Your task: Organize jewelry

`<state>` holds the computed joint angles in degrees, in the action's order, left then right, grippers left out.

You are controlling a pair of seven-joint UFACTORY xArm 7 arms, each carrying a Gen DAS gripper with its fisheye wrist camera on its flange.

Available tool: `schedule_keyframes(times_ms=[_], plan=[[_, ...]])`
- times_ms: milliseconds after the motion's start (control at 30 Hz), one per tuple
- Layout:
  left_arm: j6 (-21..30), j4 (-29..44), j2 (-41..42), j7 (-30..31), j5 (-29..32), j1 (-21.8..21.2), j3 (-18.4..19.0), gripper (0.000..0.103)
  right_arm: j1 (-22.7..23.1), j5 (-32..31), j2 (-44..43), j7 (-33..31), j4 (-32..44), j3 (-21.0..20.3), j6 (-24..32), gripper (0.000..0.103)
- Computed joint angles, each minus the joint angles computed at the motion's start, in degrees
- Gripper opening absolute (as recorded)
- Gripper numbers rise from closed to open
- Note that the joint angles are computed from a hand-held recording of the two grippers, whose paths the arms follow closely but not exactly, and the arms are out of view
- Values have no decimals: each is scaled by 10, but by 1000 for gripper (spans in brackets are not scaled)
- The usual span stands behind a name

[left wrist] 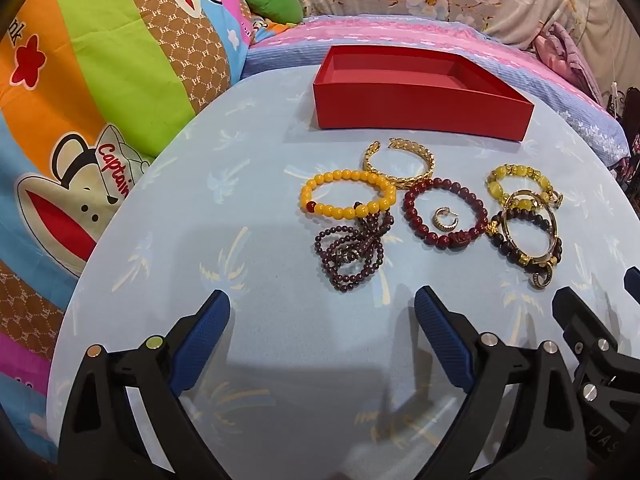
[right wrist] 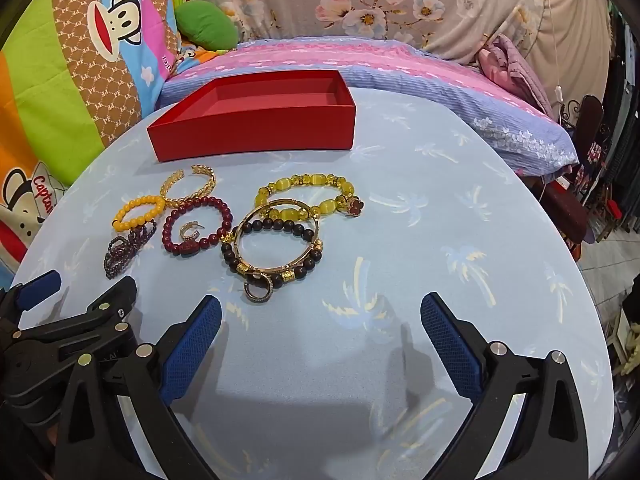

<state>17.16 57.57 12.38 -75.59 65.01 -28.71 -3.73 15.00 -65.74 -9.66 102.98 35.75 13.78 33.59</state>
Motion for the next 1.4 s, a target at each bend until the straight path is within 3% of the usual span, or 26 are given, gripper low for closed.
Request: schedule_keyframes(times_ms=[1400], plan=[[3,1,-1,-6,7,0,-1,89,5,-8,2,5,2,0,11,96]])
